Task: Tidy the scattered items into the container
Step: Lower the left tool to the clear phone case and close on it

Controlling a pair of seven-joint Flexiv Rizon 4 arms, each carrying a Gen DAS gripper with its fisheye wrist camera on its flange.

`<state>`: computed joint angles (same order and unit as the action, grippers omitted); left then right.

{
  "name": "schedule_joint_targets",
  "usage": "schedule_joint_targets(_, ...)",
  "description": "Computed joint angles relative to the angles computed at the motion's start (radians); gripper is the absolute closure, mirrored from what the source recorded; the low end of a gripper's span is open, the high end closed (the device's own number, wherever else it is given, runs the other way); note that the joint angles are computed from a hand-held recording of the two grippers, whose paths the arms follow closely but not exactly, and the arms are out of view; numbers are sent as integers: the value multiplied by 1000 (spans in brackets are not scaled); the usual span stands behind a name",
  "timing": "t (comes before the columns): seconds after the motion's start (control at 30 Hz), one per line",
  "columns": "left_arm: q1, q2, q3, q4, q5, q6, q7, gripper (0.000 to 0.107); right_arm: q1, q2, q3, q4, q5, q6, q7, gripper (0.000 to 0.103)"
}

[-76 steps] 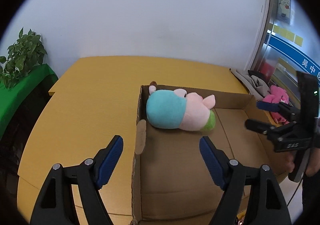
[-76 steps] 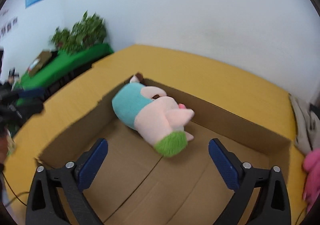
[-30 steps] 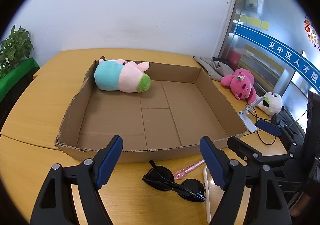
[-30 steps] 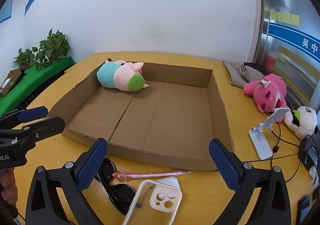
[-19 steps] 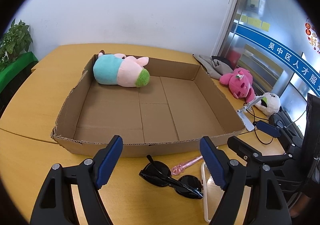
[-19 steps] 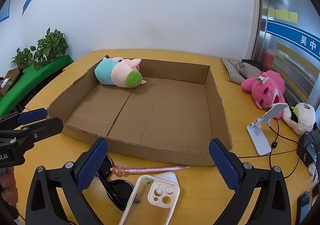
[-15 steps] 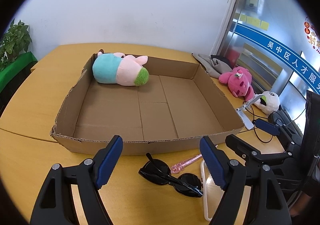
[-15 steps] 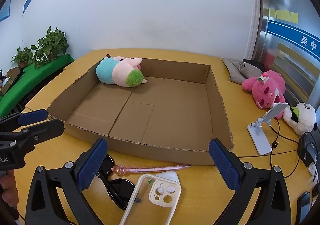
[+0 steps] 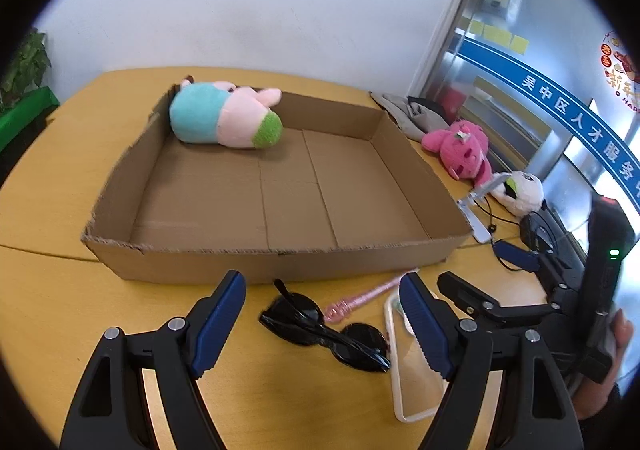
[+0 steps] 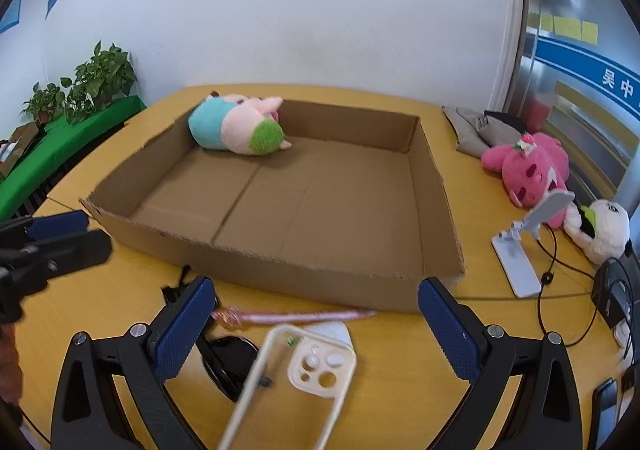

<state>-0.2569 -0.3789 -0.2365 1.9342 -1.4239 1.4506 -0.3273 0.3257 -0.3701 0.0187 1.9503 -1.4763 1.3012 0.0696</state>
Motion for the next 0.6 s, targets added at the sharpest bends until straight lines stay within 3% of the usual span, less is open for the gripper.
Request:
schedule_joint_targets(0.17,25,-3,18,46,149,-142,-108,27,-27,-3,9,91,167,23,-64,0)
schedule_joint_targets(0.3,52,-4,3,77,210,-269,-137,28,-20,-5,1,147,270,49,-105,0)
schedule_joint_targets(0.5,47,-20,0,95,303,-370,-179,29,23,-22,-43,170,315,119,-141,1)
schedule_joint_targets(0.6,48,-35,0,88,343,-399,-209,32,38,-37,-40,167,375,111,-193,8)
